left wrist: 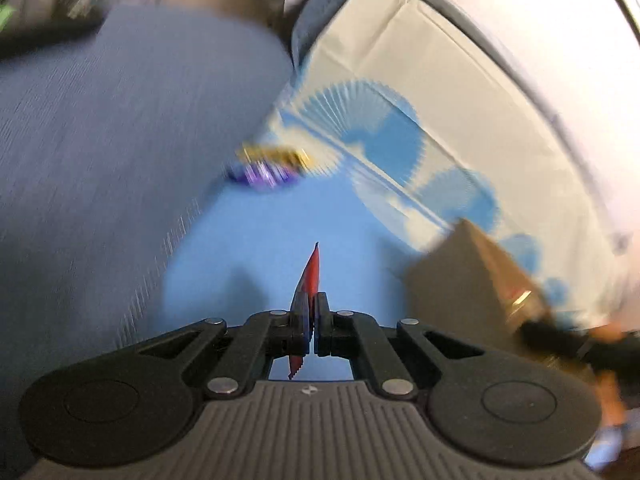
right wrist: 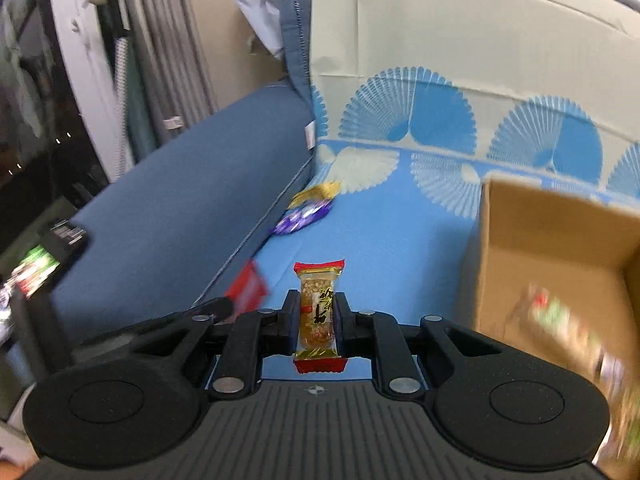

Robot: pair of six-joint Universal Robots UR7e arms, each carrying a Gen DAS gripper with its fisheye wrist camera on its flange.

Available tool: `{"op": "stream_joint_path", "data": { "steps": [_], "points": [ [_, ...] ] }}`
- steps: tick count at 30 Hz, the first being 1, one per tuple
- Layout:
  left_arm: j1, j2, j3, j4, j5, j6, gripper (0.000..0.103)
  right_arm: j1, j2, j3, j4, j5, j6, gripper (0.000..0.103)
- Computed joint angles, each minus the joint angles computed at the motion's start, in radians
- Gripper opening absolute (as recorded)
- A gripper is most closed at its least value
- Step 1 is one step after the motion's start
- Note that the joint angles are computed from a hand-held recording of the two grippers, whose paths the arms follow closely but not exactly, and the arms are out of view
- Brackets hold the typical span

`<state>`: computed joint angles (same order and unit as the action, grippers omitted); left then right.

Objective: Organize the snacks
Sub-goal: 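Grasp the red packet with the left gripper while the right gripper grasps the small wrapped bar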

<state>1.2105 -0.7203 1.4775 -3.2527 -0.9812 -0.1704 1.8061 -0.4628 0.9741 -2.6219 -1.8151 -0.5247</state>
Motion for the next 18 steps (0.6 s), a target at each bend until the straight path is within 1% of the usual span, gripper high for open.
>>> {"op": "stream_joint_path", "data": {
  "steps": [2, 4, 6, 7, 8, 10, 12, 14, 15, 16, 17, 18],
  "points": [
    [0.004, -0.057, 0.069, 0.047, -0.07, -0.098, 0.002, -0.007, -0.067, 0.15, -0.079, 0.011, -0.019, 0.017],
    [0.002, -0.096, 0.106, 0.115, -0.091, -0.165, 0.002, -0.013, -0.111, 0.261, -0.135, 0.013, -0.034, 0.017],
    [0.006, -0.121, 0.102, 0.292, -0.082, -0.284, 0.003, -0.024, -0.131, 0.341, -0.17, 0.009, -0.019, 0.017],
    [0.008, -0.129, 0.103, 0.346, -0.069, -0.341, 0.004, -0.031, -0.135, 0.37, -0.179, 0.006, -0.008, 0.017],
    [0.007, -0.13, 0.106, 0.357, -0.044, -0.371, 0.005, -0.036, -0.125, 0.38, -0.193, -0.007, -0.01, 0.017],
    [0.003, -0.129, 0.11, 0.34, -0.011, -0.381, 0.007, -0.037, -0.108, 0.4, -0.222, -0.067, -0.039, 0.017],
    [0.0, -0.125, 0.112, 0.324, 0.007, -0.377, 0.012, -0.037, -0.085, 0.402, -0.263, -0.096, -0.091, 0.017],
    [-0.005, -0.116, 0.102, 0.333, 0.024, -0.361, 0.015, -0.042, -0.068, 0.391, -0.27, -0.11, -0.102, 0.017],
    [-0.01, -0.113, 0.109, 0.318, 0.033, -0.335, 0.018, -0.046, -0.061, 0.386, -0.267, -0.115, -0.1, 0.018],
    [-0.016, -0.099, 0.103, 0.301, 0.041, -0.294, 0.026, -0.051, -0.057, 0.389, -0.274, -0.125, -0.103, 0.018],
    [-0.022, -0.086, 0.095, 0.285, 0.059, -0.261, 0.031, -0.053, -0.048, 0.38, -0.272, -0.137, -0.098, 0.018],
    [-0.033, -0.071, 0.084, 0.278, 0.092, -0.222, 0.042, -0.057, -0.043, 0.371, -0.262, -0.142, -0.088, 0.018]
  ]
}}
